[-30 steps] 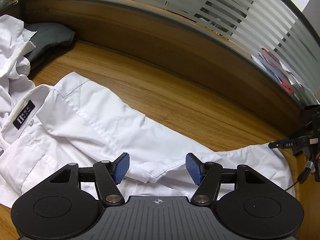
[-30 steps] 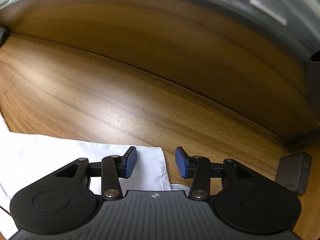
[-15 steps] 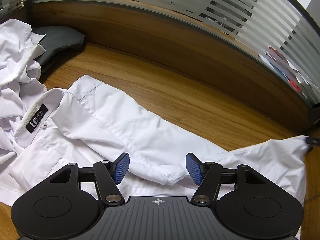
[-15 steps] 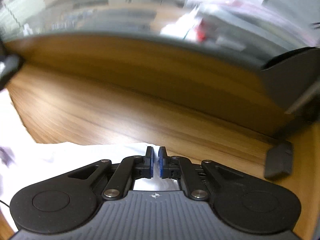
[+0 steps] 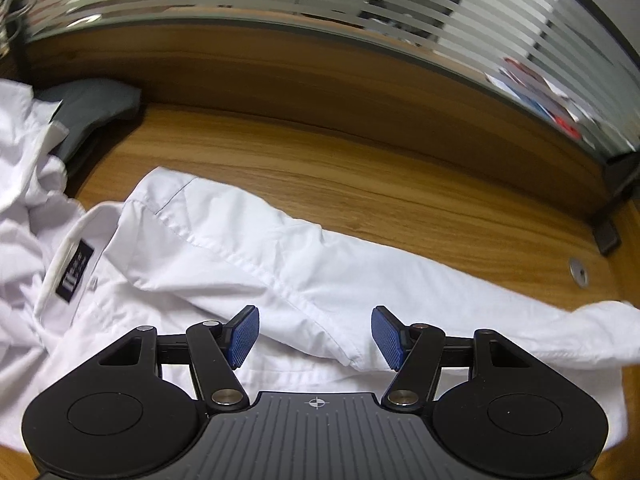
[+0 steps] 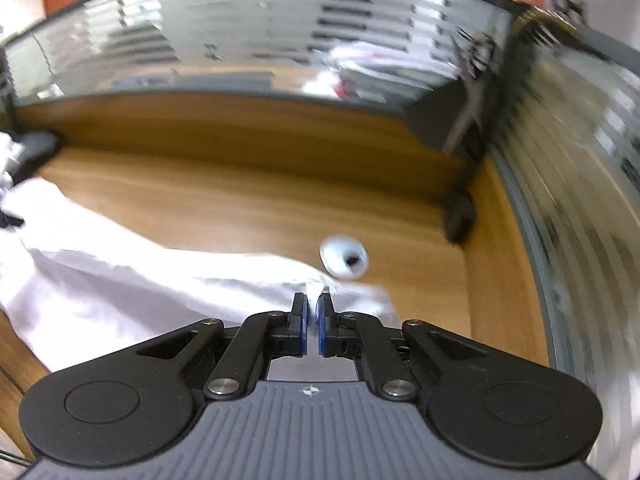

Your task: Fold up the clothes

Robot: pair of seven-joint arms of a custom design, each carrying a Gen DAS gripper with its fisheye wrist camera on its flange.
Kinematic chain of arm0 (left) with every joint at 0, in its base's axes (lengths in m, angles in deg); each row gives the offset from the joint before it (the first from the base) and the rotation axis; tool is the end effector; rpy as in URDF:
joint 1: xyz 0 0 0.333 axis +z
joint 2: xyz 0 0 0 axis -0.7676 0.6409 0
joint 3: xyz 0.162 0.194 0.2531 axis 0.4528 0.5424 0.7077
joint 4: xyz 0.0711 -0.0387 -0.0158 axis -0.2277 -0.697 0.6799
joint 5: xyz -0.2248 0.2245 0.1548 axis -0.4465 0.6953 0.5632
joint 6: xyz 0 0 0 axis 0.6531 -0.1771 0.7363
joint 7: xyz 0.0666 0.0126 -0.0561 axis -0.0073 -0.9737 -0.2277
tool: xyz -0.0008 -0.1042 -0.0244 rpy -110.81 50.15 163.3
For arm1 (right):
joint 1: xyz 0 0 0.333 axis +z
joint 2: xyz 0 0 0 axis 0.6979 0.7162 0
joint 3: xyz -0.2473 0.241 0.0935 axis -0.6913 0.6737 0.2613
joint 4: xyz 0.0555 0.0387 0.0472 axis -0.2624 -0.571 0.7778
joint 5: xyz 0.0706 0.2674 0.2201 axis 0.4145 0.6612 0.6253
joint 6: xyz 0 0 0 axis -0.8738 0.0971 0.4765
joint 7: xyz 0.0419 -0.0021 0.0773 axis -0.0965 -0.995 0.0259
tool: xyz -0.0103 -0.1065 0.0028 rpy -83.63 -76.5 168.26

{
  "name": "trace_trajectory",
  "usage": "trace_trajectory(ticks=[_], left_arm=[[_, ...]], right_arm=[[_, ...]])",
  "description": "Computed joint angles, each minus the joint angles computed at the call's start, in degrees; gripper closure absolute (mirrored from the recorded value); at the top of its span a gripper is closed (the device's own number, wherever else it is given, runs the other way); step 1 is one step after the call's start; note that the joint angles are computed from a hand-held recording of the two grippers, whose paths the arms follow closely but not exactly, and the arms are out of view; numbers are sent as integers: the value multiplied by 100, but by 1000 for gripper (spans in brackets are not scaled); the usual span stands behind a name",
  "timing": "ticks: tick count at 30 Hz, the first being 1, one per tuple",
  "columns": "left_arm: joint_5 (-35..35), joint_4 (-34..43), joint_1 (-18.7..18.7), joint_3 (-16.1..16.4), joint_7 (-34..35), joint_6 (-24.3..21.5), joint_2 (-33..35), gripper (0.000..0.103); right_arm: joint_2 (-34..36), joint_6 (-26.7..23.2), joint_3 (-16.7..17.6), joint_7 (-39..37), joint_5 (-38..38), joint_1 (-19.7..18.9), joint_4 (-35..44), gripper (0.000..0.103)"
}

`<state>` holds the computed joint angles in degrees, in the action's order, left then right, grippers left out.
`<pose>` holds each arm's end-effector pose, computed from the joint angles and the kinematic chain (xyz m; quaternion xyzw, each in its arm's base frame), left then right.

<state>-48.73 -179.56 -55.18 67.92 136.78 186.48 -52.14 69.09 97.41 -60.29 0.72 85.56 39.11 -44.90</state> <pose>0.5003 -0.1083 0.5694 -0.7815 0.5523 -0.2324 0.1739 0.5172 -0.1151 0.6143 -0.7543 0.5572 -0.2191 0.2692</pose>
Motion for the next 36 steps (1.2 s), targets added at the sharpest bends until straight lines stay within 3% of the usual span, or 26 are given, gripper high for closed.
trace_trajectory(ticks=[7,10,14,18,21,24,27,32,33,34,36], left_arm=[[-315,95,-83,-6,1177,254,352,38],[-294,107,-83,-87,1337,306,468,38],[-36,47,-86,-182,1294,323,518,36],[240,-27,-98,-223,1185,338,489,35],[239,-59,-87,-203,1106,372,476,35],[352,-117,-69,-203,832,453,473,34],[478,-186,-51,-201,569,526,450,33],[606,-245,-38,-194,271,576,428,32],[638,-250,-36,-195,208,578,426,32],[676,-260,-33,-197,129,580,420,32],[752,-280,-26,-199,-29,583,408,32]], right_arm=[[-523,836,257,730,-862,-182,-1545,97],[-590,712,412,1466,-1634,-420,-1752,97],[-860,638,274,1649,-1499,-399,-1834,94],[-657,607,138,1690,-978,-298,-1394,87],[-259,394,-21,1526,-364,-159,-832,72],[243,269,-82,1461,79,-118,-251,64],[944,156,-91,1603,169,-142,450,62],[1798,-574,-99,2086,144,-271,1491,61],[1893,-745,-69,2064,297,-339,1619,62],[1990,-917,-42,2050,443,-405,1750,71],[2053,-1103,-2,1976,575,-466,1846,101]])
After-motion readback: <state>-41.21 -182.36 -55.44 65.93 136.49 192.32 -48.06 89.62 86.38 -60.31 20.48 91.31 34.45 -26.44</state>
